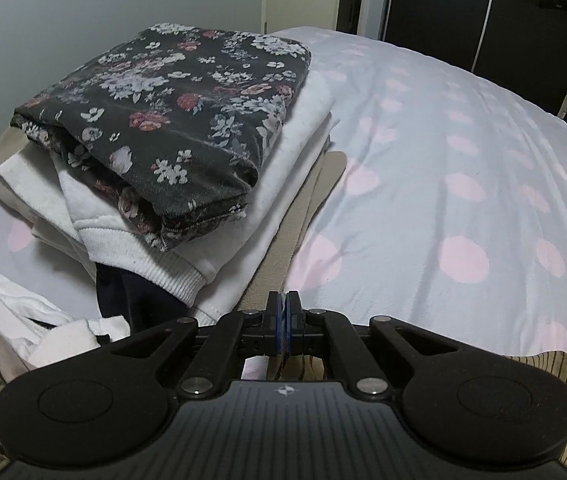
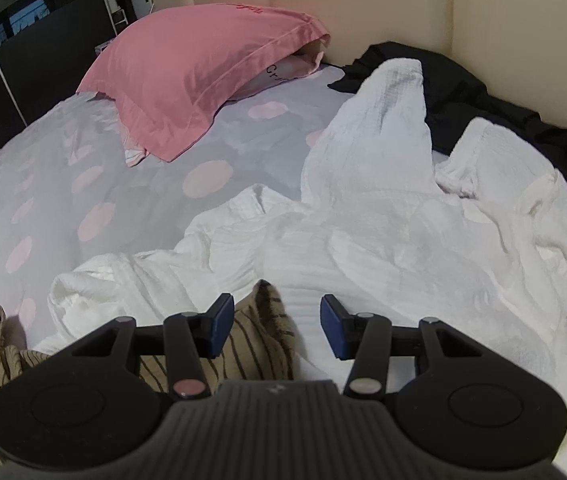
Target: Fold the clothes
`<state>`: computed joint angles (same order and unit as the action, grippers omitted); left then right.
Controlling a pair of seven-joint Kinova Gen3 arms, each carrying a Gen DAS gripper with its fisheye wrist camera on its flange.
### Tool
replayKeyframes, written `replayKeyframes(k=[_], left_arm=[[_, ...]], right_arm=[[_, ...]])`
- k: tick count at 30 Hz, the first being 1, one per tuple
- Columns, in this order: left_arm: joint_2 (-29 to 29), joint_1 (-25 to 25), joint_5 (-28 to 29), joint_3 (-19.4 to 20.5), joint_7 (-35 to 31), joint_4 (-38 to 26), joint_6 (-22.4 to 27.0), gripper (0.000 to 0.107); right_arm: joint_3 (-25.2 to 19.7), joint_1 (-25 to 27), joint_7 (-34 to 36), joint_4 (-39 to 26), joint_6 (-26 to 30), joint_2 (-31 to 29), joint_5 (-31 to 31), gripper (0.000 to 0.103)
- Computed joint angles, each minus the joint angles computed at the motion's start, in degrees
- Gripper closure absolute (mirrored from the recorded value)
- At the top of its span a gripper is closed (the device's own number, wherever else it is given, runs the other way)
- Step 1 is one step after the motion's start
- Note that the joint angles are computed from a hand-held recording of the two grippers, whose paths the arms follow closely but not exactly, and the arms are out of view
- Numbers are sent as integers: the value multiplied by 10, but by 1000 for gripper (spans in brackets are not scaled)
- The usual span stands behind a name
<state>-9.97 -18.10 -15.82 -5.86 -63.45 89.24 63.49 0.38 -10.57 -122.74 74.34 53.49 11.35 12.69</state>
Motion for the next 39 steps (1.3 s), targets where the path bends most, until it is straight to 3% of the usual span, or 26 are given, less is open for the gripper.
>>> replayKeyframes(k=[5,9,10,11,12,14,18,20,24,31,33,35,37,39], left_arm=[[-1,0,2,0,-1,1,3,107],[1,1,0,2,2,-1,5,107],[2,1,0,3,2,-1,6,107],[3,2,-1,3,3,-1,6,107],[3,3,-1,4,3,-1,7,107],[3,3,-4,5,6,0,5,107],[-10,1,-37,21,42,10,-15,107],[-14,-1,-64,33,66,10,-22,107],[-5,1,-97,41,82,3,-13,107],[41,16,-82,19,40,-12,39,107],[51,21,-74,15,12,-18,50,105],[53,25,-72,14,-1,-24,58,103],[43,31,-81,18,4,-20,46,98],[29,31,-61,18,-13,-17,25,94]], right_arm=[[1,16,7,10,-23,2,-23,52],[-12,32,59,-3,-29,13,-61,56],[-23,36,63,-12,-18,19,-58,65],[-44,49,68,-22,-7,26,-53,90],[-54,55,73,-32,6,33,-57,103],[-43,37,56,-37,10,36,-37,102],[52,-65,-26,-30,-30,27,56,102],[70,-83,-65,-32,-48,27,82,102],[30,-65,-81,-53,-19,52,130,102],[13,-39,-19,-70,31,76,96,100],[33,-63,-29,-64,35,71,126,92],[43,-81,-57,-50,30,60,169,75],[48,-87,-77,-28,4,40,180,74],[24,-62,-72,-11,-33,21,156,74]])
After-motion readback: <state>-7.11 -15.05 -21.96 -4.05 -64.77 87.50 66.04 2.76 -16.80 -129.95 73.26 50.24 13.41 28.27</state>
